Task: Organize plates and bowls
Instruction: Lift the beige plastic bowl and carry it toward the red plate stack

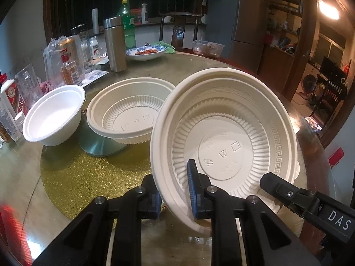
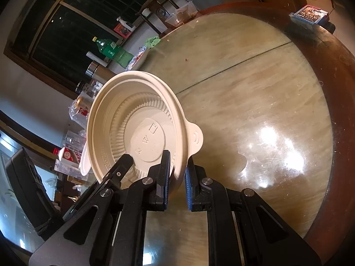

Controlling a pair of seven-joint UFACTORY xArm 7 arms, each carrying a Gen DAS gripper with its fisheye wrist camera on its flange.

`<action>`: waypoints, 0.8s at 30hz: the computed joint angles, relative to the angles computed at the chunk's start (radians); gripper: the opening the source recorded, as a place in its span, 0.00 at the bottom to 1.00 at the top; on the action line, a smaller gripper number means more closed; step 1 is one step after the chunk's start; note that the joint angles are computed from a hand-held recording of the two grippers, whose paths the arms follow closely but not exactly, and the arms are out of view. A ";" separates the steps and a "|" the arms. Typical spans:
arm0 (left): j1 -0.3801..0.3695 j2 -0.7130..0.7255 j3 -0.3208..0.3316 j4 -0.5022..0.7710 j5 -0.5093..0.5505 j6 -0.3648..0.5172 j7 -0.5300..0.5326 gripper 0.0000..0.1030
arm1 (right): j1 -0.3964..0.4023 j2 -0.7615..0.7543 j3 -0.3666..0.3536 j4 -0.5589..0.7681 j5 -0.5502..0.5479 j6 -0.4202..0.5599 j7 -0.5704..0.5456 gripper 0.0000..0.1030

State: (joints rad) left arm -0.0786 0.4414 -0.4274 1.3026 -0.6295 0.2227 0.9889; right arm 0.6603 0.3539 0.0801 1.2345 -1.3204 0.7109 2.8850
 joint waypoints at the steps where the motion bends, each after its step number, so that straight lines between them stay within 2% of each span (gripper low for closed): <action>1: -0.002 -0.002 0.001 -0.004 0.002 -0.007 0.001 0.18 | 0.000 0.001 -0.001 0.000 -0.005 -0.003 0.004 0.11; 8: -0.013 -0.034 0.031 -0.034 0.043 -0.039 -0.045 0.19 | -0.001 0.013 -0.003 0.020 -0.055 -0.029 -0.009 0.11; 11: 0.007 -0.054 0.028 -0.046 0.044 -0.043 -0.057 0.19 | 0.005 0.025 -0.003 0.051 -0.077 -0.034 -0.031 0.12; 16: 0.062 -0.093 0.002 -0.072 -0.016 -0.042 -0.006 0.19 | 0.034 0.061 -0.001 0.124 -0.027 -0.005 -0.114 0.12; 22: 0.098 -0.128 0.013 -0.097 -0.126 -0.022 0.088 0.19 | 0.081 0.130 -0.021 0.229 0.030 -0.001 -0.184 0.12; 24: 0.098 -0.133 0.039 -0.095 -0.154 0.004 0.105 0.19 | 0.098 0.163 -0.030 0.282 0.061 -0.001 -0.230 0.12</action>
State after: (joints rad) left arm 0.0193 0.3084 -0.3883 1.2072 -0.7832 0.2262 1.0937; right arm 0.7578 0.5174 0.0500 1.5165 -1.2593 0.7101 2.6547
